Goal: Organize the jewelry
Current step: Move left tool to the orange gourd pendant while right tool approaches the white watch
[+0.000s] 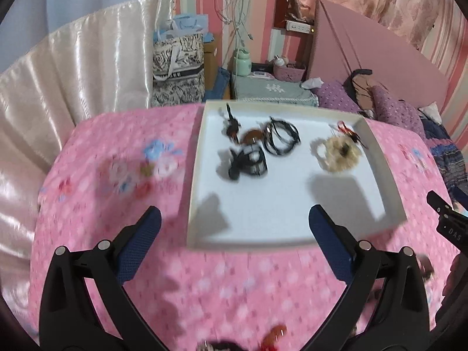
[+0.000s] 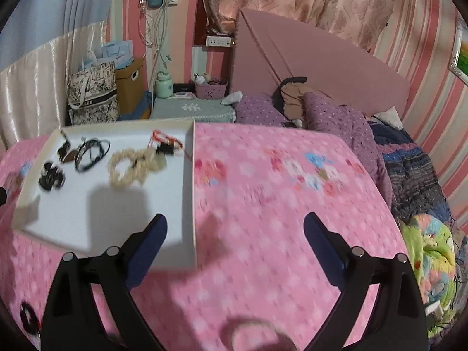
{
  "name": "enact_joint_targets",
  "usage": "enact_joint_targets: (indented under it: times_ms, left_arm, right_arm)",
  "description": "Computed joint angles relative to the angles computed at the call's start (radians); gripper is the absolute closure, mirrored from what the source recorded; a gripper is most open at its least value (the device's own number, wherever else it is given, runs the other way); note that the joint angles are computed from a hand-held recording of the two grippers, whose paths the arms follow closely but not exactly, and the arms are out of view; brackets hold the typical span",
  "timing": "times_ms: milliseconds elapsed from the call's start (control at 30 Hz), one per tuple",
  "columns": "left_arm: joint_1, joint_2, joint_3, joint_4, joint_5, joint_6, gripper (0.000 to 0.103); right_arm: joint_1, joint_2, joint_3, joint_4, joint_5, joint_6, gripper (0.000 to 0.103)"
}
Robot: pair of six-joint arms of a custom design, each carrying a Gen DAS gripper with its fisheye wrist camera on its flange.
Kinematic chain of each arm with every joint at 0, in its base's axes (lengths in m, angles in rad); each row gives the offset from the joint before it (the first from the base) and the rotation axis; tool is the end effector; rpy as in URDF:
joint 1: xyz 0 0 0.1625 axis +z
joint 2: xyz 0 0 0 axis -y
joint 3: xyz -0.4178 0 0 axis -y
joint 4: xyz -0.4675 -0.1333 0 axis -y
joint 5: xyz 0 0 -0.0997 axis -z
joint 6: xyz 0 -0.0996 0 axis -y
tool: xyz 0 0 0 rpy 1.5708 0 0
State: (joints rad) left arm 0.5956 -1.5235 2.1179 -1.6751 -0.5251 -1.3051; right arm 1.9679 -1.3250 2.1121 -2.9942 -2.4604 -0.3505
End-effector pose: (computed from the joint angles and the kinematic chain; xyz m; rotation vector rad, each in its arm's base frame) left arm -0.2672 -0.4462 0.2270 -0.0470 2.1545 -0.8944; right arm 0.2640 -0.4848 0.2454 0.4746 -2.1416 0.7376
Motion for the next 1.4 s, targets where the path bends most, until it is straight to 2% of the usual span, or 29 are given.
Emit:
enact_joint_targets:
  times_ms: [167,300,433,600,833,1067,1200,1333,1400]
  left_arm:
    - [-0.069,-0.026,0.049,0.052,-0.056,-0.076,0.003]
    - [-0.12,-0.045,0.096,0.047,-0.108,-0.107,0.003]
    - [-0.157,-0.06,0.12,0.08,-0.129,-0.141,0.003]
    - [-0.184,-0.064,0.133,0.107,-0.155,-0.163,0.003]
    - [-0.187,-0.068,0.152,0.07,-0.188,-0.142,0.003]
    - [-0.183,-0.054,0.159,0.027,-0.202,-0.104,0.004]
    - [-0.173,-0.035,0.159,-0.007,-0.219,-0.071,0.009]
    - [-0.162,-0.02,0.159,-0.033,-0.238,-0.048,0.013]
    - [-0.16,-0.009,0.157,-0.037,-0.245,-0.038,0.019]
  right_arm:
    - [0.027,-0.111,0.104,0.012,-0.015,-0.008,0.008]
    - [0.041,-0.152,0.155,0.005,-0.038,-0.011,0.006]
    - [0.039,-0.208,0.194,0.049,-0.02,0.02,0.006]
    - [0.047,-0.226,0.214,0.094,-0.056,0.033,0.006]
    - [0.04,-0.264,0.227,0.191,-0.077,0.08,0.006]
    - [0.028,-0.275,0.233,0.2,-0.094,0.066,0.006]
    - [-0.002,-0.303,0.225,0.275,-0.041,0.105,0.006]
    - [-0.028,-0.297,0.227,0.271,-0.037,0.113,0.006]
    - [-0.033,-0.291,0.228,0.27,-0.047,0.112,0.006]
